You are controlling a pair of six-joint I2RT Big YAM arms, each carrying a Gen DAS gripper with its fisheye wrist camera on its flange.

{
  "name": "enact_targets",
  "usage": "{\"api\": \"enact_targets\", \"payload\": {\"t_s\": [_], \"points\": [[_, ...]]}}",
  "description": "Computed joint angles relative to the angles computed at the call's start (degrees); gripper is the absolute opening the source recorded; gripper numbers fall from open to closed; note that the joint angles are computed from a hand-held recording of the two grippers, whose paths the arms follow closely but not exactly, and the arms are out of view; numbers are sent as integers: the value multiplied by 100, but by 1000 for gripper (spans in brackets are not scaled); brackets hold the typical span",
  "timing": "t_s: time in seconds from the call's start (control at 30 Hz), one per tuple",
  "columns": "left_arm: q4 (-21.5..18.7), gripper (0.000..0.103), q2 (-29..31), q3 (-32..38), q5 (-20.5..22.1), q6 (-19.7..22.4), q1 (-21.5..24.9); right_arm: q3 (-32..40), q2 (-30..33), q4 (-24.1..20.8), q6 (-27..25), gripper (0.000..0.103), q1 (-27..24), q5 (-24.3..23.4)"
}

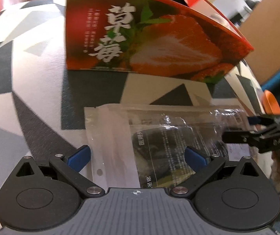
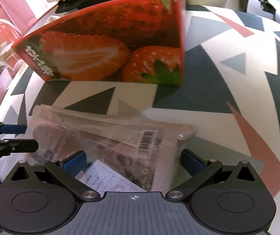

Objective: Organize soft objects

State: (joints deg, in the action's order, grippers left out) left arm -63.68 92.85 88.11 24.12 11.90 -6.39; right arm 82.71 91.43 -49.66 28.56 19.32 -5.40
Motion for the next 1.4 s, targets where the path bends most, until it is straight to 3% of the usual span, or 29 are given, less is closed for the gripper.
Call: {"api": "enact_targets", "payload": {"t_s": [0.07, 0.13, 0.17, 0.2, 0.23, 0.3, 0.4, 0.53, 0.67, 0.8, 1.0, 1.1, 1.2, 1.3, 1.4], "points": [[-306, 100, 158, 241, 134, 173, 30, 148, 88, -136, -135, 100, -23, -137], [-485, 94, 261, 413, 232, 177, 61, 229, 126, -159, -189, 92, -58, -381], [-550, 84, 293, 473, 268, 186, 73, 288, 154, -212, -185, 87, -66, -422], [-622, 71, 355, 569, 375, 189, 106, 331, 166, -240, -205, 75, -70, -436], [-668, 70, 376, 608, 476, 95, 132, 359, 165, -248, -230, 64, -79, -470], [-602, 63, 357, 596, 492, -35, 183, 421, 173, -357, -254, 57, -108, -573], [-459, 56, 213, 484, 604, -11, 287, 440, 82, -448, -550, 44, -81, -367], [-332, 49, -60, 418, 785, 332, 425, 339, -178, -313, -910, 33, -47, -160], [-170, 45, -323, 470, 833, 687, 508, 338, -446, -137, -1521, 28, 39, 234], [190, 45, -603, 527, 930, 651, 604, 417, -711, 266, -2317, 24, 160, 719], [1364, 45, -857, 705, 1105, -27, 646, 784, -816, 931, -2998, 22, 110, 1035], [2123, 46, -753, 875, 906, -566, 523, 983, -718, 1427, -3282, 22, 59, 1244], [2498, 46, -428, 1259, 581, -772, 294, 1176, -493, 1921, -3555, 22, 30, 1616], [2537, 46, -3, 1669, 298, -832, 94, 1307, -229, 2239, -3427, 22, -58, 1843], [2230, 46, 283, 1901, 268, -802, 53, 1428, 26, 2155, -2897, 22, -164, 1755]]}}
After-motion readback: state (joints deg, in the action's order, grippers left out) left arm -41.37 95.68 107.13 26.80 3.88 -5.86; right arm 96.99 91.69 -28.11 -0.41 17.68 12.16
